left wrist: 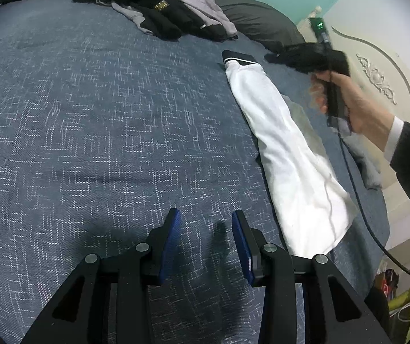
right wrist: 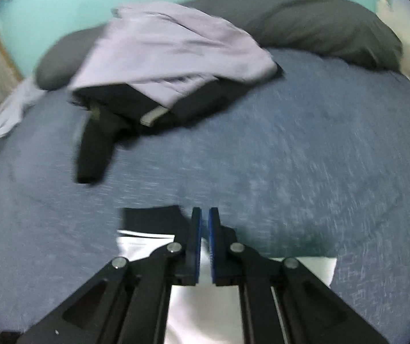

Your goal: Fold clothes

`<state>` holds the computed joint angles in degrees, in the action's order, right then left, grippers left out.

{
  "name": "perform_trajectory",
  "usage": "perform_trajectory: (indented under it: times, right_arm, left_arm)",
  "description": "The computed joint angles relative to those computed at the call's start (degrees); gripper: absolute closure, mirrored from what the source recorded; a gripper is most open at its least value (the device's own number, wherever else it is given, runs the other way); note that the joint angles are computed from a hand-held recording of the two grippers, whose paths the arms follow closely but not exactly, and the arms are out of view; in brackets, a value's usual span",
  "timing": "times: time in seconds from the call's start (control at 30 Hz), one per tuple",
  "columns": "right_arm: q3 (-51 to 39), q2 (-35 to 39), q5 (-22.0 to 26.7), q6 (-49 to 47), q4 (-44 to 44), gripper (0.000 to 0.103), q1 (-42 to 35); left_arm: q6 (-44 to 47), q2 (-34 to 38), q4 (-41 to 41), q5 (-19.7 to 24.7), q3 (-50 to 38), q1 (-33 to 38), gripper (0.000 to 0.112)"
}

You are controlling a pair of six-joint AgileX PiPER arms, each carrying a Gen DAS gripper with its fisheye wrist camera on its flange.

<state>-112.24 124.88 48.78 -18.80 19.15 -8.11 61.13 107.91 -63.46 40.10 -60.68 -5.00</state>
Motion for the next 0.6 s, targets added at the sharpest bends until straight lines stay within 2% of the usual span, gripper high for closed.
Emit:
perform_trajectory:
  times: [0.1,0.17,0.3,0.4,0.5,0.6]
  right_arm:
    - [-1.3,0.2,3.8,-4.6,1.9,0.099,1.0]
    - [-4.1,2.6,6.7,-1.6,-1.5,0.099,2.1]
    - [-7.9,7.0,9.4,3.6,-4.1,0.099,2.5]
    - [-9.1,8.1,9.3,5.0,-6.1,0.099,2.3]
    - [-4.4,3.6,5.7,4.6,-2.2,0.099,0.3]
    - [0.0,-1.0,6.1,0.5,2.1,0.098,-2.4]
  left_arm:
    - [0.0,-0.1,0.1,-0.1,0.1,-0.2,0.072]
    - [0.0,-0.2,0.2,-0.2,0.2,-0.5,0.072]
    - [0.1,-0.2,0.2,-0.4,0.0,-0.6,0.072]
    - [-0.1,0.1,0.3,-0.3,-0.3,-0.4,0.072]
    - [0.1,0.0,0.2,-0.2,-0.2,-0.4,0.072]
    - [0.3,-0.6,-0.2,0.0,0.2,-0.7,0.072]
